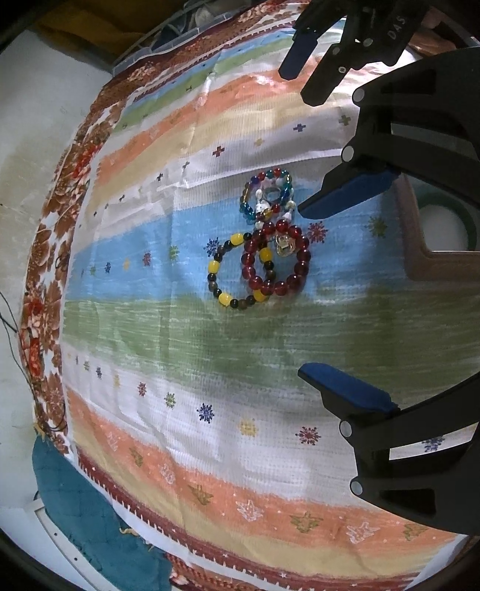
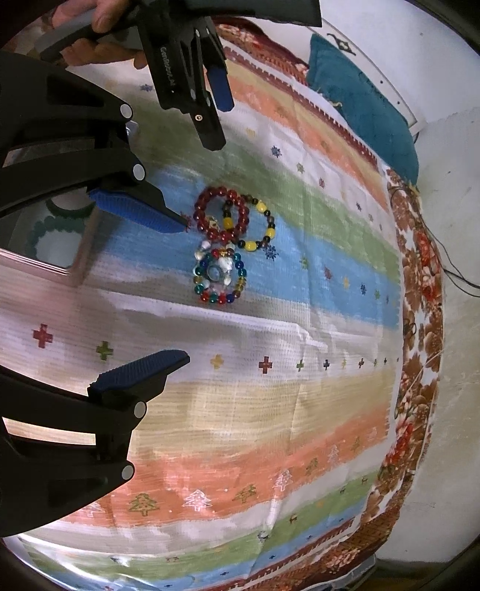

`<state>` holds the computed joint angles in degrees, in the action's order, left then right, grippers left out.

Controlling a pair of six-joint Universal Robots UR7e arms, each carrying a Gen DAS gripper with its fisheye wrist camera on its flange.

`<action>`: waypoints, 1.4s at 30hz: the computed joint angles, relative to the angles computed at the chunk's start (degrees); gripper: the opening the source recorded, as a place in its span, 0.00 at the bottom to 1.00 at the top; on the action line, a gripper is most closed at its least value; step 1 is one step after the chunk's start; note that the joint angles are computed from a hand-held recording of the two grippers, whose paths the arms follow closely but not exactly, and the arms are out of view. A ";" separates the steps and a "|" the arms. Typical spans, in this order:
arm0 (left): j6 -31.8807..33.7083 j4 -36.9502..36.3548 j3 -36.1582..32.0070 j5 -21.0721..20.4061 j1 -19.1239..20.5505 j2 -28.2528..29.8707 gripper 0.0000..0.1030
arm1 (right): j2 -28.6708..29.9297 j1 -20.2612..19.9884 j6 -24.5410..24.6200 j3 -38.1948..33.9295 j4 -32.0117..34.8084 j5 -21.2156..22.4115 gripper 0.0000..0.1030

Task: Organize jewelry
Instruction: 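Move both tools back to the remaining bracelets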

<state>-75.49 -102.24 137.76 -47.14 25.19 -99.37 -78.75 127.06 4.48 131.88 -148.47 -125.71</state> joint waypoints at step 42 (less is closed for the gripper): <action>13.82 -14.03 0.43 -3.12 11.35 7.39 0.63 | 13.82 -6.71 -5.40 -4.57 -8.92 -2.96 0.64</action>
<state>-61.67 -116.28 138.18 -50.26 36.54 -91.99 -64.93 120.35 -0.92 127.30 -157.39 -128.67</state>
